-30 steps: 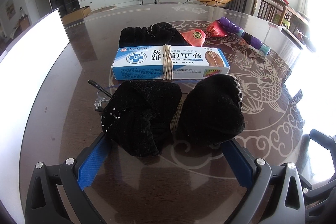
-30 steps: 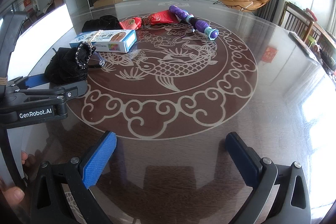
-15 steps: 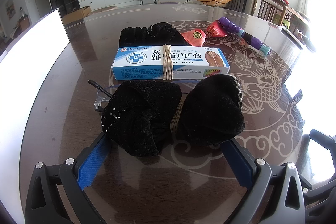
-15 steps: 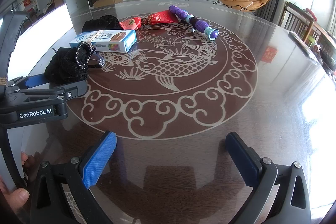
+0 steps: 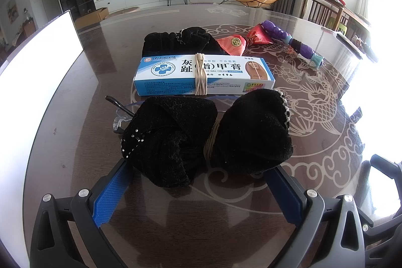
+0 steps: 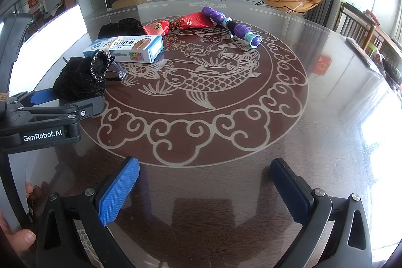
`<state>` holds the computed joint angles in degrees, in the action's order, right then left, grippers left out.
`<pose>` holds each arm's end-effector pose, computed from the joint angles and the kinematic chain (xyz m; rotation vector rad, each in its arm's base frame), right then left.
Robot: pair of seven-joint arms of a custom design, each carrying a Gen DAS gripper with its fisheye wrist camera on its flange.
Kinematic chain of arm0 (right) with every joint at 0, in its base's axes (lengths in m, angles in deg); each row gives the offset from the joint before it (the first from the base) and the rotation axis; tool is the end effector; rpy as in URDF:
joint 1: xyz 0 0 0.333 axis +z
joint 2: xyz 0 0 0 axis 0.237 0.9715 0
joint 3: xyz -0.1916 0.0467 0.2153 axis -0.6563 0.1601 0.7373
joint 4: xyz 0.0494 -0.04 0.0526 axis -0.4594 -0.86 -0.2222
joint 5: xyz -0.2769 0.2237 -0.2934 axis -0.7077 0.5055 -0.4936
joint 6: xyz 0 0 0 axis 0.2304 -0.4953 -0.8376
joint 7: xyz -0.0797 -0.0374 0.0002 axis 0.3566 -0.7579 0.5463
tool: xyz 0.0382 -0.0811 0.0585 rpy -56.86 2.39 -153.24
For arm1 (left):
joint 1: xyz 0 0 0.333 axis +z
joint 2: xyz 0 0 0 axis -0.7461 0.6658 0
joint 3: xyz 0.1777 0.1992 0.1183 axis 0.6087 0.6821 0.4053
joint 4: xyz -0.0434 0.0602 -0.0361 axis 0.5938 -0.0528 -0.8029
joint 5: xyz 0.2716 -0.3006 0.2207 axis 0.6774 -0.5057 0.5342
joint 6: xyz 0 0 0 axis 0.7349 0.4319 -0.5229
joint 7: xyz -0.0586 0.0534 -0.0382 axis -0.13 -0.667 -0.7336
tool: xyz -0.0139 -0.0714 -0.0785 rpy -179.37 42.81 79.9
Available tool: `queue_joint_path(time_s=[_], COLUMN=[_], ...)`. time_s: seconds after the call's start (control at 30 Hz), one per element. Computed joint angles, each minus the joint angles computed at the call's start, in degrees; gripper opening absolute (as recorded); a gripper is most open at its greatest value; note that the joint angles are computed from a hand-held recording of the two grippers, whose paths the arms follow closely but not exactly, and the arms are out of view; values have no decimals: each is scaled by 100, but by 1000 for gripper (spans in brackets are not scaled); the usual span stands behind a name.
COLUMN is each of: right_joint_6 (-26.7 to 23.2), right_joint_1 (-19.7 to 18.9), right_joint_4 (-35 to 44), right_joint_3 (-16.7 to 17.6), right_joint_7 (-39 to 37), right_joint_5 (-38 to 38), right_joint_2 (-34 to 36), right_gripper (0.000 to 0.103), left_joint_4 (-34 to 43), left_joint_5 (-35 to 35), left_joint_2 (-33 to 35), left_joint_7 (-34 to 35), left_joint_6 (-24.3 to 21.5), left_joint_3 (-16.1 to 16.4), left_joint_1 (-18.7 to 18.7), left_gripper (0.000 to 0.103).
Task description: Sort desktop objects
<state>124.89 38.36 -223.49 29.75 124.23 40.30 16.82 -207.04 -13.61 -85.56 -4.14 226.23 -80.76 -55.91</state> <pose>0.4196 0.3043 0.4395 -2.0377 1.6397 -0.5427 0.4965 -0.2616 0.4666 -1.9148 1.7994 -0.5739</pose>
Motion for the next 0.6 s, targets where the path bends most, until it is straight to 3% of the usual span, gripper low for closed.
queue_joint_path(time_s=[0.6], right_joint_6=[-2], right_joint_1=[-6], right_joint_4=[5], right_joint_3=[4], right_joint_7=[-5], right_joint_5=[6], right_joint_2=[4], right_gripper=[103], left_joint_4=[-14], left_joint_5=[-31], left_joint_2=[-7], left_joint_7=[67], left_joint_6=[14], left_joint_3=[31], left_joint_1=[-29], left_gripper=[103])
